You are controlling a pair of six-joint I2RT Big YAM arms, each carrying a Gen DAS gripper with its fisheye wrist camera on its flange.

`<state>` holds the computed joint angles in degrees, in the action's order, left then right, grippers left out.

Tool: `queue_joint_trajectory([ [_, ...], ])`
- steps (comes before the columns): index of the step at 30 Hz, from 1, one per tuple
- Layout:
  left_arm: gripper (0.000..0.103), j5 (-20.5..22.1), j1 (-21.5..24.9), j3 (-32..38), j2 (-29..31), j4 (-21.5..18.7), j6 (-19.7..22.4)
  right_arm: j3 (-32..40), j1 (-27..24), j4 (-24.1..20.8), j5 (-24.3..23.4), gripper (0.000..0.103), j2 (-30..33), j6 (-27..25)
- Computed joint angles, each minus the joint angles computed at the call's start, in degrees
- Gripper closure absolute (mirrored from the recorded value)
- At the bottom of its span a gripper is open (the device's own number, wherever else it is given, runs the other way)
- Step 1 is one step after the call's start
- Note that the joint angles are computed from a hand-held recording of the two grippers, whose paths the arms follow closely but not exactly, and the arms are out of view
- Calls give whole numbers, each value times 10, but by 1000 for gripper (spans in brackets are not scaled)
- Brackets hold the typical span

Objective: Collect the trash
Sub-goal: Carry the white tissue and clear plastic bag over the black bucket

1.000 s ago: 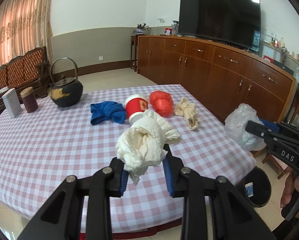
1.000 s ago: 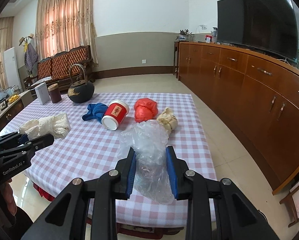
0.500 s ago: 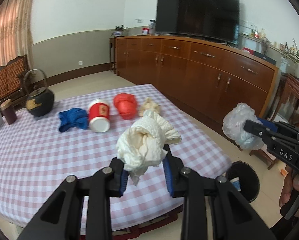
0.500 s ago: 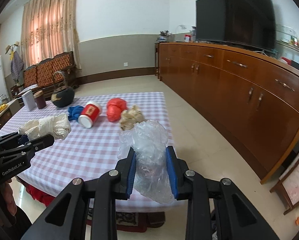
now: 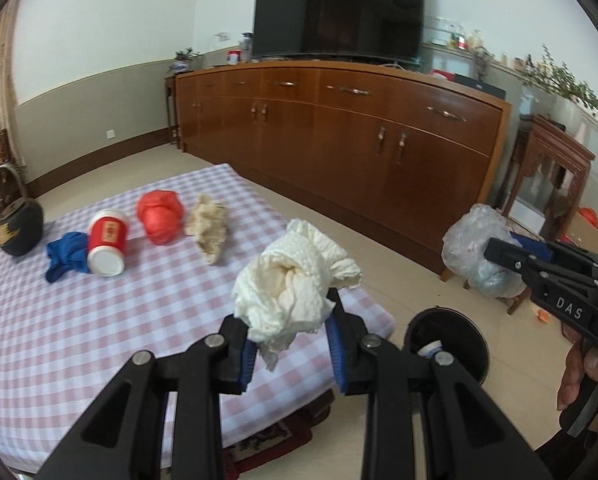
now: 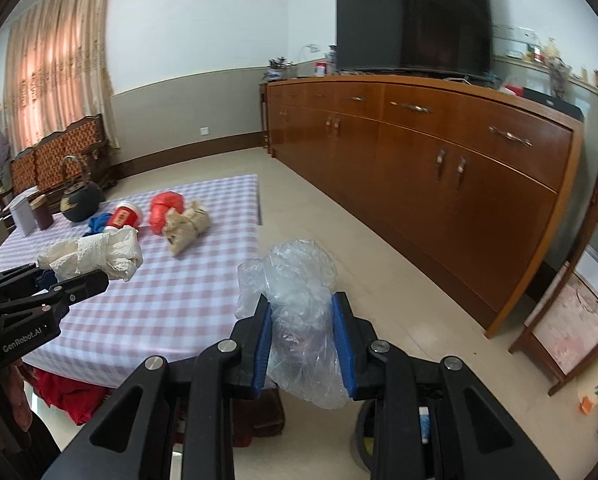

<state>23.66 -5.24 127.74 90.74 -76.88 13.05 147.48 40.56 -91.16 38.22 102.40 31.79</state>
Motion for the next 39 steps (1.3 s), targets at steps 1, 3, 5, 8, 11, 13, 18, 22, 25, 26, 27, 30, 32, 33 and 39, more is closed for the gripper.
queue_joint_trajectory([
  [1, 71, 0, -4, -1, 0, -1, 1, -14, -2, 3, 1, 72, -8, 4],
  [3, 71, 0, -16, -1, 0, -2, 2, -54, -7, 13, 3, 72, -34, 13],
  [5, 71, 0, -27, -3, -1, -4, 5, -92, -11, 20, 7, 72, -59, 20],
  [8, 71, -1, -49, -12, -3, -4, 6, -138, -16, 26, 13, 72, -90, 30],
  [11, 71, 0, -71, -22, -5, -5, 6, -192, -20, 28, 17, 72, -126, 45],
  [13, 71, 3, -88, -33, -8, -5, 10, -226, -24, 25, 19, 72, -149, 58],
  [18, 71, 6, -131, -62, -11, -3, 18, -297, -39, 20, 20, 72, -199, 79],
  [22, 71, 6, -166, -84, -10, -2, 26, -362, -51, 24, 13, 72, -241, 91],
  [25, 71, 5, -187, -94, -5, -2, 31, -405, -66, 32, -1, 72, -266, 93],
  [26, 71, 4, -192, -95, -2, -3, 32, -421, -72, 35, -6, 72, -275, 94],
  [27, 71, 3, -198, -95, 1, -6, 35, -434, -77, 37, -10, 72, -281, 95],
  [30, 71, 3, -213, -99, 9, -13, 41, -474, -91, 46, -26, 72, -301, 93],
  [32, 71, 6, -220, -105, 13, -17, 48, -501, -101, 56, -38, 72, -314, 86],
  [33, 71, 5, -225, -109, 16, -18, 51, -510, -104, 58, -43, 72, -318, 84],
  [39, 71, 10, -240, -112, 42, -34, 58, -587, -144, 107, -103, 72, -341, 35],
])
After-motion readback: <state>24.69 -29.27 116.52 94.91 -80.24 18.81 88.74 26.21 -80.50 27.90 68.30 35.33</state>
